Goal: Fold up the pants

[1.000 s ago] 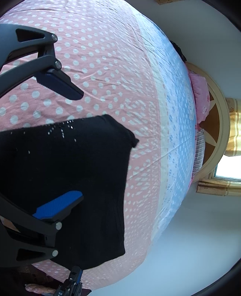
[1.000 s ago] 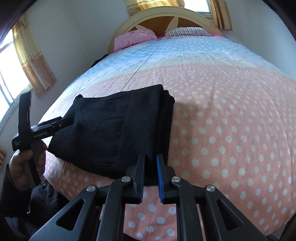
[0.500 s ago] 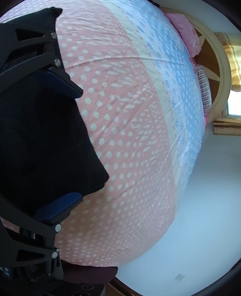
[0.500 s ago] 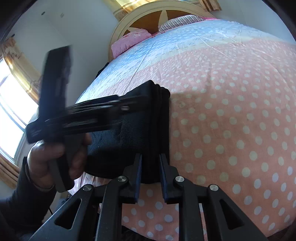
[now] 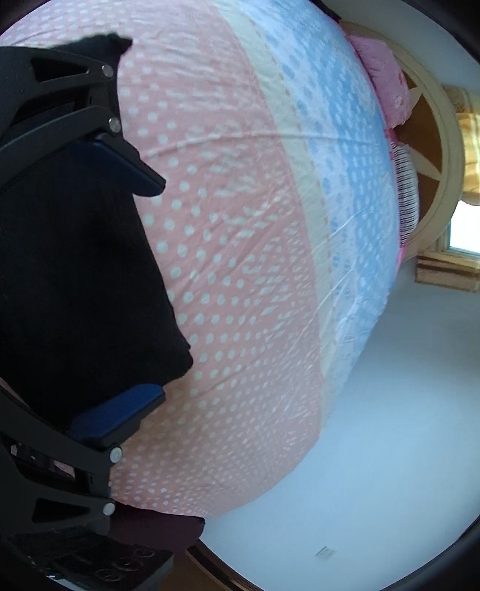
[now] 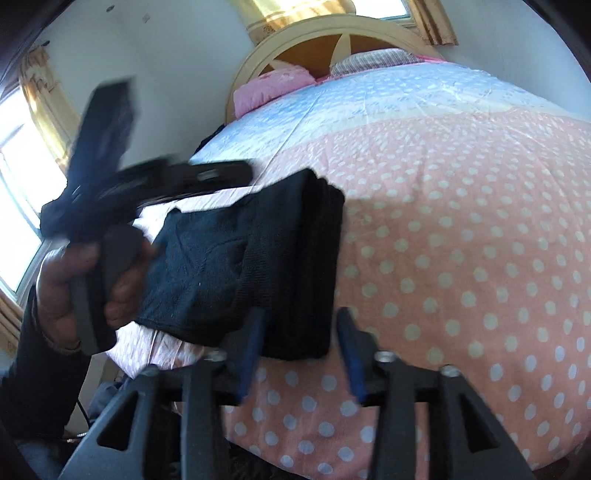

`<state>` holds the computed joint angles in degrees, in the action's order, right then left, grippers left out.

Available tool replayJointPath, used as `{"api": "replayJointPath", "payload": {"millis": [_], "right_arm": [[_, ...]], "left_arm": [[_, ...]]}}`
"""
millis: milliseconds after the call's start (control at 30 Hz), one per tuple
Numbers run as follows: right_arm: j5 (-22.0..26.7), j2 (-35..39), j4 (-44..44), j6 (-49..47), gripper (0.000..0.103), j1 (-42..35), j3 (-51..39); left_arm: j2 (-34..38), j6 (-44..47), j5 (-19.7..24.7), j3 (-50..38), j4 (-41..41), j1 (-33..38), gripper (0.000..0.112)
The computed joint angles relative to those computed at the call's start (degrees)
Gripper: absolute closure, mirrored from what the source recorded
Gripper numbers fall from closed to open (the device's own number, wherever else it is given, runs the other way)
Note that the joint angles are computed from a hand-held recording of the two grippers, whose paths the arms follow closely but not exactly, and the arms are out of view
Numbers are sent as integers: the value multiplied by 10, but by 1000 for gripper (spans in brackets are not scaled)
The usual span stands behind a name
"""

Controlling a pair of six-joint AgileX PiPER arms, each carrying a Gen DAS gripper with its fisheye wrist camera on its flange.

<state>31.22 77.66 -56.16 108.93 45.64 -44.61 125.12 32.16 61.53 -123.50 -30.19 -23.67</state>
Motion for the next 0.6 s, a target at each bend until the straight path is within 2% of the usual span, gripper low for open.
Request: {"api": "replayJointPath", "payload": {"millis": [67, 100, 133, 167, 233, 333, 500, 600], "right_arm": [[6, -17, -54, 64, 45, 1, 18], [11, -22, -64, 77, 39, 2, 20], [18, -25, -72, 86, 37, 2, 19], [26, -22, -68, 82, 33, 2, 12], [19, -14, -45, 53, 33, -15, -5], [-37, 6, -23, 9, 33, -66, -26], [-35, 60, 47, -80, 33, -104, -82], [-74, 72, 71, -87, 33, -127, -78]], "left_arm": [[-56, 46, -47, 84, -18, 42, 9], [-64, 64, -67, 103, -26, 62, 9], [-71, 73, -86, 119, -24, 81, 9], [-79, 80, -107, 138, -24, 99, 9], [-97, 122, -142, 189, -56, 142, 9], [-80, 125, -109, 188, -71, 186, 9], [-45, 110, -71, 173, -92, 207, 9], [-30, 102, -65, 167, -96, 202, 9]]}}
